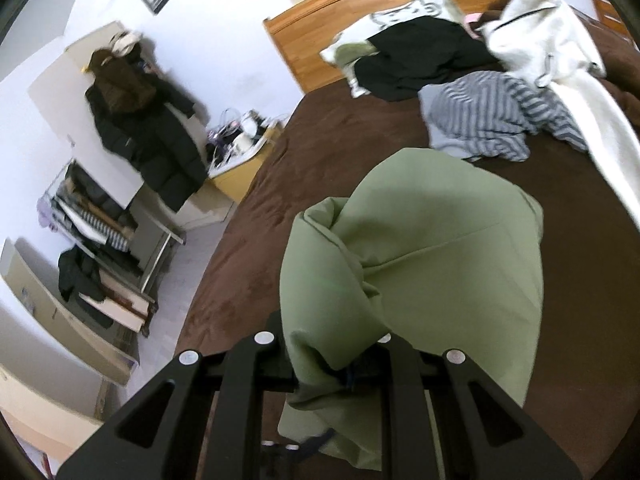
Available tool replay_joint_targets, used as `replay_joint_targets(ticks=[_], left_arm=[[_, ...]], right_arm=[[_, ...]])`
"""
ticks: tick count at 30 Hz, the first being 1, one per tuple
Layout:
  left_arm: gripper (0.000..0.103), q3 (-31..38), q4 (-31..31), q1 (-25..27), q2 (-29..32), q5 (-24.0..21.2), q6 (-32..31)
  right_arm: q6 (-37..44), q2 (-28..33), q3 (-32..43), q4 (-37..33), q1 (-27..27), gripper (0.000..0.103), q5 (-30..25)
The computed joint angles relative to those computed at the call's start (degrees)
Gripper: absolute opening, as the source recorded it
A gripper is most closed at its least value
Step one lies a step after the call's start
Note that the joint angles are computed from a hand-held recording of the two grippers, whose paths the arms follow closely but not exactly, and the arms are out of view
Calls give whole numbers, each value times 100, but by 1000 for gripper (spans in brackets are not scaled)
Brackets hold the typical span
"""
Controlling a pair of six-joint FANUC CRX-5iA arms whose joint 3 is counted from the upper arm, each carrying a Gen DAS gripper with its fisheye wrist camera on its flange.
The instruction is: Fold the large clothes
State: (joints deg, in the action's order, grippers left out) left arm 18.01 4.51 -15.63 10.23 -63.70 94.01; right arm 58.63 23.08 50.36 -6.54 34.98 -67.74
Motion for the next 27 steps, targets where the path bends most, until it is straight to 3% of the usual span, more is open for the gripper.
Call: replay_joint_targets(ticks=[9,14,22,27], left_arm=[[96,-1058,-371,837,-972,-121,431],[96,-1381,-433,1242,-1291,-157,821],[96,-1430,-530,1475,-1291,-207,814],[96,-1470,-538,1469,-1337,-278,670]], right_arm=[[382,106,-174,41,455,16,-253],[652,236,-477,468,956,16,-525],[383,134,-1218,226,1023,17,-284],[400,145,-1203,68,939,18,-297]])
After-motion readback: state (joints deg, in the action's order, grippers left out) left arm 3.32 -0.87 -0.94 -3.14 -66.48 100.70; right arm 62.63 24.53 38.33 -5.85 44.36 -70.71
